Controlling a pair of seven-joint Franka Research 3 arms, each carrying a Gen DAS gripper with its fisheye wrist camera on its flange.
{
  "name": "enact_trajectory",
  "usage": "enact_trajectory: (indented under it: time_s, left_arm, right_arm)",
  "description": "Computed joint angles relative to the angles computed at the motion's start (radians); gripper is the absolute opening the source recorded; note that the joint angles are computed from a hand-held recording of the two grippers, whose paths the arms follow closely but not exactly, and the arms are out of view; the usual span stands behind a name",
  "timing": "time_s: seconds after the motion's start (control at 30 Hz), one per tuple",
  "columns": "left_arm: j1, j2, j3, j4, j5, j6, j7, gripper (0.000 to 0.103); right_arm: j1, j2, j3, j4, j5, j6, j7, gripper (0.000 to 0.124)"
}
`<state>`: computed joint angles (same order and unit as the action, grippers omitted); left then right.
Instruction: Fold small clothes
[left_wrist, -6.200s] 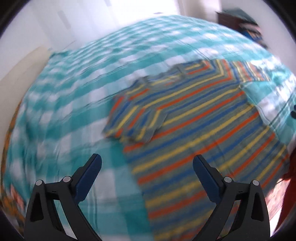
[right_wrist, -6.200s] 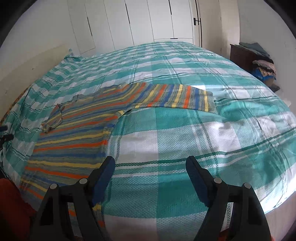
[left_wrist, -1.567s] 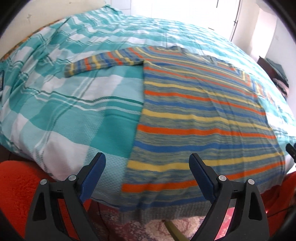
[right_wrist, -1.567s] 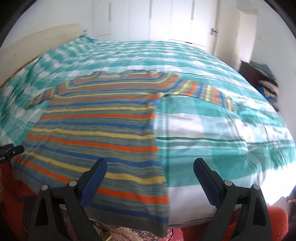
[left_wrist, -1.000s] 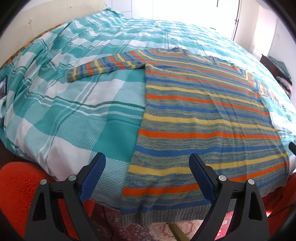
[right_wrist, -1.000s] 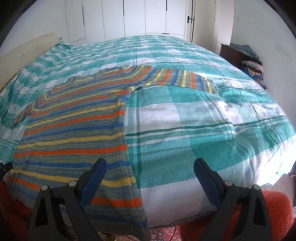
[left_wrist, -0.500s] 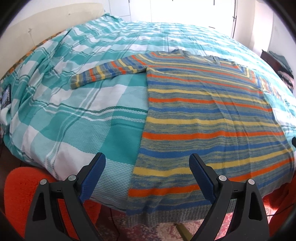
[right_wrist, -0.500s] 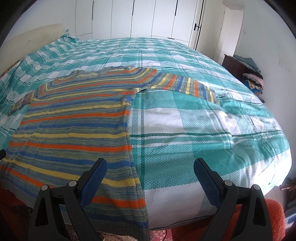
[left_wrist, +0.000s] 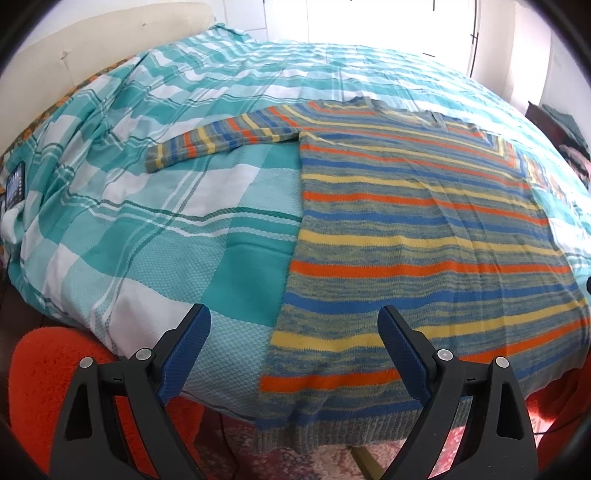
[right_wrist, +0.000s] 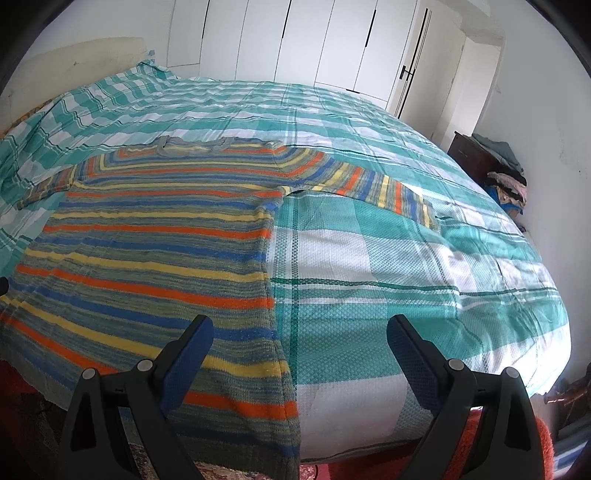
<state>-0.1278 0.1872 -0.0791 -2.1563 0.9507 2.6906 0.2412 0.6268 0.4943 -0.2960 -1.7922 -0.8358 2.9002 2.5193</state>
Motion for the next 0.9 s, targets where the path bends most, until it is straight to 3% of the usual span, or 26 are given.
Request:
enact_trajectory:
  time_s: [0.73,0.9]
  left_arm:
    - [-0.005,0.010,0.000,0.010,-0.001,-0.011,0.013,0.093]
    - [-0.015,-0.006,0.008,0.003,0.067,-0.008,-0.041,0.093]
  right_arm:
    - [-0.011,0.012,0.016,0.015,0.008,-0.032,-0.015,0.094]
    - [-0.027,0.018,0.033,0.017,0.046,-0.028,-0.054,0.094]
